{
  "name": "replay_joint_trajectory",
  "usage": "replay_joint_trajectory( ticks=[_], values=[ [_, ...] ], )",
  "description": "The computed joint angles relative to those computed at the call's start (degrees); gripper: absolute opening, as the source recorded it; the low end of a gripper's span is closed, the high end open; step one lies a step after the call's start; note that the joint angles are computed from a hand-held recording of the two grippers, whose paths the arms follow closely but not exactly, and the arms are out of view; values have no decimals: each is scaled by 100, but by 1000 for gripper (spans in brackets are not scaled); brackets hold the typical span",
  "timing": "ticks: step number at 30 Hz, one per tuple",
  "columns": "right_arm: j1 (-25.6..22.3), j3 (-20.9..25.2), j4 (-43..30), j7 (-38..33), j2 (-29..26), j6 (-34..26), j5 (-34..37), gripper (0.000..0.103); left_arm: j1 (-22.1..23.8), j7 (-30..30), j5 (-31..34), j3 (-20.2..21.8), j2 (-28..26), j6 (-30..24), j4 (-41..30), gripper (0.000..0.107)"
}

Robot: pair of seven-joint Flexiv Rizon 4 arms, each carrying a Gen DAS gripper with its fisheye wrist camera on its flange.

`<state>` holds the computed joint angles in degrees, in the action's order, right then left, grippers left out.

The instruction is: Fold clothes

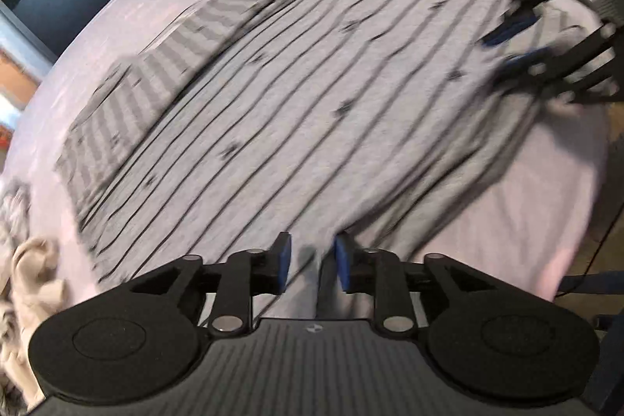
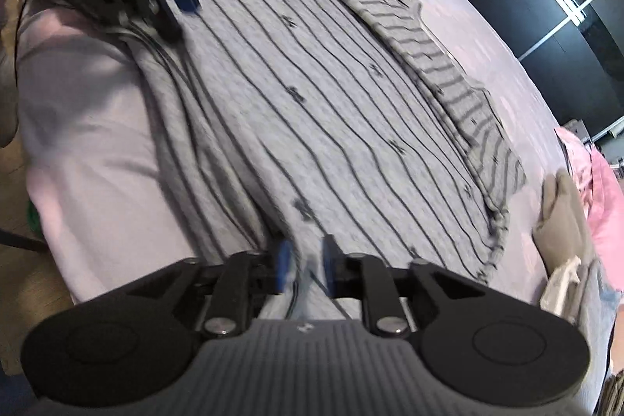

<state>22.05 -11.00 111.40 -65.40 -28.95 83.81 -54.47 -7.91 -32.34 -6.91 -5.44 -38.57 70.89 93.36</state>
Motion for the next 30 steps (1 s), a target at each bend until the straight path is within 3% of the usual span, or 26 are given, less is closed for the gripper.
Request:
replay_joint_trajectory(
  ticks=[5, 7, 9, 12, 15, 22, 26, 30],
  values=[
    [-8, -113, -86, 214, -5, -352, 28, 29, -314, -628, 447, 700, -105, -280, -370, 24],
    [-161, 58, -232, 207, -46, -501, 243, 32, -545, -1088, 810, 1108, -194, -124, -543, 24],
    [-330, 284, -328, 52, -42, -628, 522, 39, -548, -1357, 1034, 1216, -205, -172, -676, 24],
    [-649, 803, -362, -529, 48, -770, 1177, 40, -134, -1164, 735, 776, -26, -500, -654, 24],
    [-699, 949, -310, -832, 175, -790, 1514, 41, 202, -824, 461, 393, 246, -596, -402, 24],
    [-877, 1441, -157, -1790, 524, -1123, 2384, 43, 671, 613, -75, -175, 888, -754, 568, 27],
    [-852, 1554, 32, -2162, 724, -1471, 2623, 44, 477, 1118, 167, 62, 1120, -818, 973, 39],
    [-778, 1592, 178, -2274, 804, -1759, 2771, 44, 100, 960, 761, 483, 1044, -796, 1004, 39]
  ],
)
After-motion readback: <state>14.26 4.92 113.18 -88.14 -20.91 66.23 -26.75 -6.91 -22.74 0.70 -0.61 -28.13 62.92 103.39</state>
